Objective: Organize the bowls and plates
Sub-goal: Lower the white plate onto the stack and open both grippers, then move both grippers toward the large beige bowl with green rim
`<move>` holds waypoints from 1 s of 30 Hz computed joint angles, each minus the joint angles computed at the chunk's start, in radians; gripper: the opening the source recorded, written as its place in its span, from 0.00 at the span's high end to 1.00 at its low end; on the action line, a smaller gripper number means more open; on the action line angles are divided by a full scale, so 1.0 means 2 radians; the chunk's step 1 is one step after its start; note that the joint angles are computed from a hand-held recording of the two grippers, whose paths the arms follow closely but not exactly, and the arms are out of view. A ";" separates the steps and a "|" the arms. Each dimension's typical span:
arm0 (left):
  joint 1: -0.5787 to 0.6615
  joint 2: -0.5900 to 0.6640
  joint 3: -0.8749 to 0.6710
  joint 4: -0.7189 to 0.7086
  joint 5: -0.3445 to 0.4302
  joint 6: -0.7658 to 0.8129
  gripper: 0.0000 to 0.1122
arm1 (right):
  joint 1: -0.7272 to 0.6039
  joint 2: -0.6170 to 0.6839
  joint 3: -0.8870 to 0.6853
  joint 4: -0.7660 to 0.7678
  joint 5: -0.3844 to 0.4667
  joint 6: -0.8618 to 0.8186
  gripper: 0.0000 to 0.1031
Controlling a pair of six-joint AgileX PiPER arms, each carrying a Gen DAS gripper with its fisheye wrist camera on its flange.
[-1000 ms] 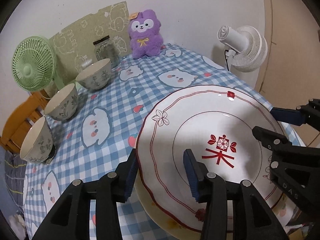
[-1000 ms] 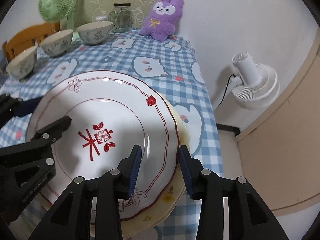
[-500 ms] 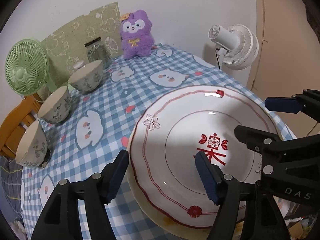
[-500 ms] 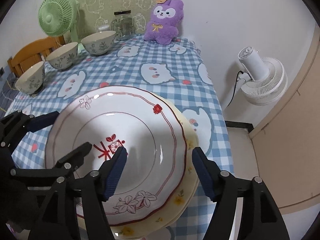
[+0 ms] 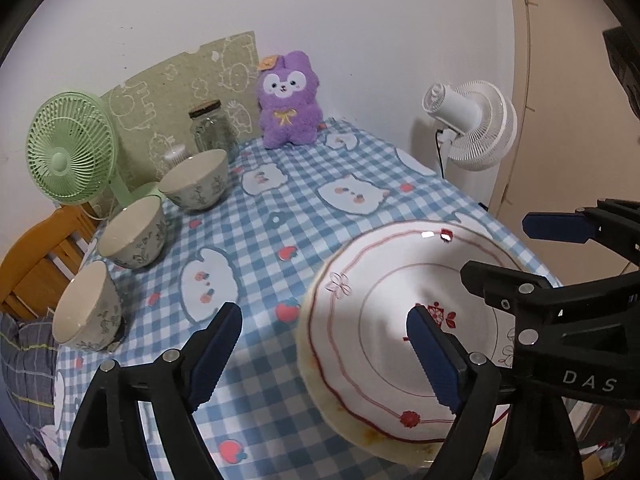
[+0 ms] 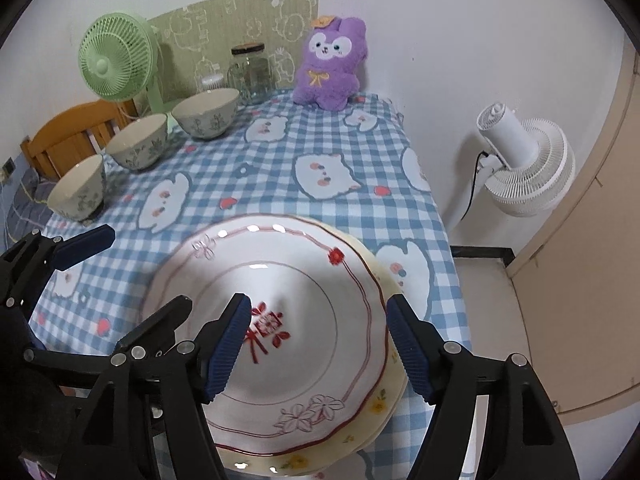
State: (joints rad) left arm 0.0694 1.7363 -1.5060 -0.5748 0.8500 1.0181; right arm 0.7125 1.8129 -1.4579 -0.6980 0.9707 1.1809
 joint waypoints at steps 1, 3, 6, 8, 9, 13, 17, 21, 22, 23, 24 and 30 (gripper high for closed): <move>0.004 0.001 -0.006 -0.002 0.005 0.000 0.22 | 0.003 0.001 -0.007 -0.001 0.005 0.002 0.29; 0.013 0.001 -0.019 -0.009 0.013 -0.001 0.21 | 0.007 0.001 -0.018 -0.001 0.012 0.003 0.29; 0.025 0.000 -0.039 -0.018 0.023 -0.004 0.19 | 0.013 -0.001 -0.036 -0.005 0.017 0.002 0.29; 0.033 0.002 -0.053 -0.023 0.030 -0.005 0.19 | 0.016 0.001 -0.054 -0.005 0.024 -0.003 0.29; 0.036 0.004 -0.062 -0.023 0.034 -0.008 0.18 | 0.018 0.002 -0.062 -0.005 0.028 -0.005 0.29; 0.052 0.010 -0.096 -0.030 0.051 -0.014 0.17 | 0.026 0.010 -0.100 -0.008 0.045 -0.017 0.28; 0.067 0.024 -0.137 -0.031 0.070 -0.032 0.16 | 0.032 0.017 -0.139 -0.005 0.057 -0.029 0.24; 0.083 0.053 -0.203 -0.025 0.114 -0.064 0.15 | 0.036 0.035 -0.189 -0.001 0.076 -0.048 0.24; 0.086 0.059 -0.217 -0.025 0.123 -0.069 0.14 | 0.037 0.040 -0.201 0.000 0.080 -0.054 0.24; 0.091 0.066 -0.234 -0.026 0.130 -0.075 0.13 | 0.039 0.045 -0.216 0.000 0.085 -0.060 0.23; 0.094 0.068 -0.239 -0.028 0.131 -0.076 0.13 | 0.042 0.052 -0.233 -0.002 0.091 -0.066 0.22; 0.116 0.103 -0.308 -0.027 0.153 -0.103 0.12 | 0.053 0.086 -0.302 -0.013 0.097 -0.079 0.20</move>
State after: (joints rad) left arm 0.3005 1.9431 -2.1211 -0.6291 1.1556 0.8130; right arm 0.8193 1.9856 -2.0628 -0.7241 1.1648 1.0220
